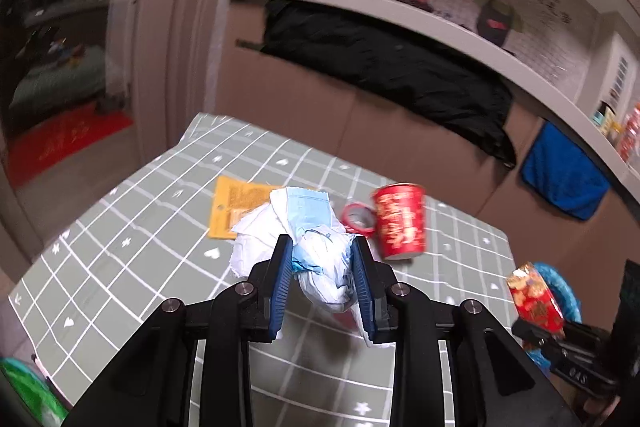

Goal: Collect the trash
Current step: 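Carry the tissue and red wrapper over the blue bin and release both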

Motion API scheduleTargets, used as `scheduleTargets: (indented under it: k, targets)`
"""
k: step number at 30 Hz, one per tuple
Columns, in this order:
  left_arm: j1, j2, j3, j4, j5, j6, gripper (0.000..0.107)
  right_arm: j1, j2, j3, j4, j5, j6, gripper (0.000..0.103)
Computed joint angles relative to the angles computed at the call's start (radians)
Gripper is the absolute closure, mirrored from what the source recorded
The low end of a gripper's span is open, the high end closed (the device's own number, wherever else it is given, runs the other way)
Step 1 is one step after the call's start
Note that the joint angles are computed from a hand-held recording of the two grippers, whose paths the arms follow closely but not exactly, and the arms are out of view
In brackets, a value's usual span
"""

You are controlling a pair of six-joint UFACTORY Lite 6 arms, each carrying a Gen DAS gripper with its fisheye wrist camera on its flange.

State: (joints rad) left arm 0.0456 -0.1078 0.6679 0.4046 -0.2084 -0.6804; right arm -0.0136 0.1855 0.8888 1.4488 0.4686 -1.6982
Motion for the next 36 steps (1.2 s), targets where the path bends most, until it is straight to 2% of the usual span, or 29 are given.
scheduleTargets:
  k: [4, 8, 12, 13, 20, 28, 33, 36]
  targets:
    - [-0.108, -0.069, 0.0, -0.208, 0.051, 0.199, 0.076, -0.053, -0.055, -0.016, -0.009, 0.041, 0.005, 0.09]
    - [-0.232, -0.097, 0.031, -0.627, 0.077, 0.603, 0.076, -0.118, -0.125, -0.025, -0.017, 0.077, -0.007, 0.09]
    - [-0.369, -0.066, 0.093, -1.045, 0.047, 0.996, 0.076, -0.212, -0.195, -0.027, -0.014, 0.122, -0.04, 0.09]
    - [-0.408, -0.041, 0.121, -1.133, 0.036, 1.075, 0.076, -0.232, -0.206, -0.027, -0.012, 0.13, -0.048, 0.09]
    - [-0.607, 0.181, 0.378, -1.418, -0.005, 1.348, 0.076, -0.406, -0.225, 0.016, -0.007, 0.183, -0.133, 0.09]
    - [-0.781, 0.489, 0.789, -1.749, -0.056, 1.718, 0.076, -0.641, -0.099, 0.192, 0.006, 0.293, -0.184, 0.09]
    - [-0.841, 0.716, 1.087, -2.061, -0.059, 2.062, 0.076, -0.743, 0.015, 0.314, 0.0, 0.33, -0.175, 0.09]
    - [-0.856, 0.842, 1.261, -2.307, -0.067, 2.312, 0.076, -0.782, 0.067, 0.358, 0.002, 0.332, -0.182, 0.09]
